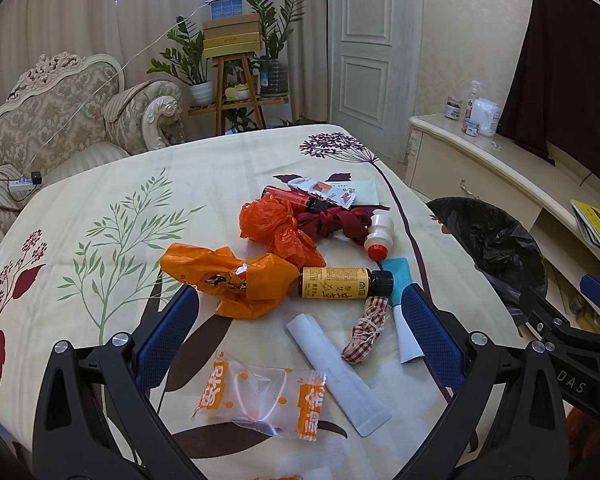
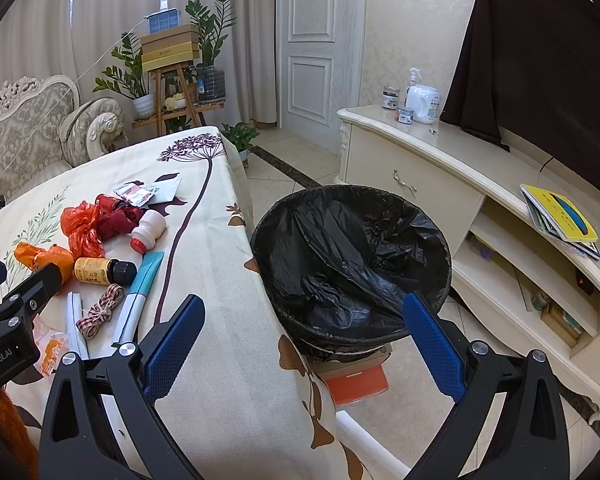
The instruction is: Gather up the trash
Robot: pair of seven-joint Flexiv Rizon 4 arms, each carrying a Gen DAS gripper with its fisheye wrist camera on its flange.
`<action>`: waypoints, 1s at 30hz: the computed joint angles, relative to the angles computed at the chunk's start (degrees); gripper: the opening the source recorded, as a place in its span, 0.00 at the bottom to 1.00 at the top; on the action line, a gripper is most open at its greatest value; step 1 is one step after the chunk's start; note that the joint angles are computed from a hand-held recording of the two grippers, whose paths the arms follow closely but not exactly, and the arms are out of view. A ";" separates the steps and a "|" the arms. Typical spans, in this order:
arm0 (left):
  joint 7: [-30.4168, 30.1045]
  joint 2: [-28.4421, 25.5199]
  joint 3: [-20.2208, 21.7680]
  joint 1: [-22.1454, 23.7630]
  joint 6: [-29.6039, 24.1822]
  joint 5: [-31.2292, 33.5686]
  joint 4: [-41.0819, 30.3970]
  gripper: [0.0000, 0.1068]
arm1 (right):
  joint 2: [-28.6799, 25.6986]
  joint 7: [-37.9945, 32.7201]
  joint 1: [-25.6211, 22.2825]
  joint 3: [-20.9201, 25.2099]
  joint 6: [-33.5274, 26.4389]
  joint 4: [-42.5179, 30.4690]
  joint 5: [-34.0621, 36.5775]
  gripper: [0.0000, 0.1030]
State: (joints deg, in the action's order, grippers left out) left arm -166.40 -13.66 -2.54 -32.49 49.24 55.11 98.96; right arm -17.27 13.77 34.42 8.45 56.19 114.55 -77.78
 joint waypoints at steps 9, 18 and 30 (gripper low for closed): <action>0.26 0.02 -0.02 0.15 0.26 -0.31 0.07 0.93 | -0.13 0.12 0.12 0.03 -0.05 0.04 -0.01 0.94; 0.00 0.10 0.03 0.16 0.16 -0.13 0.27 0.93 | -0.39 0.72 0.27 0.03 0.15 0.30 -0.32 0.94; 2.11 0.92 0.02 0.99 0.76 -1.91 1.08 0.93 | -1.08 0.70 0.81 0.04 -0.12 -0.16 0.73 0.94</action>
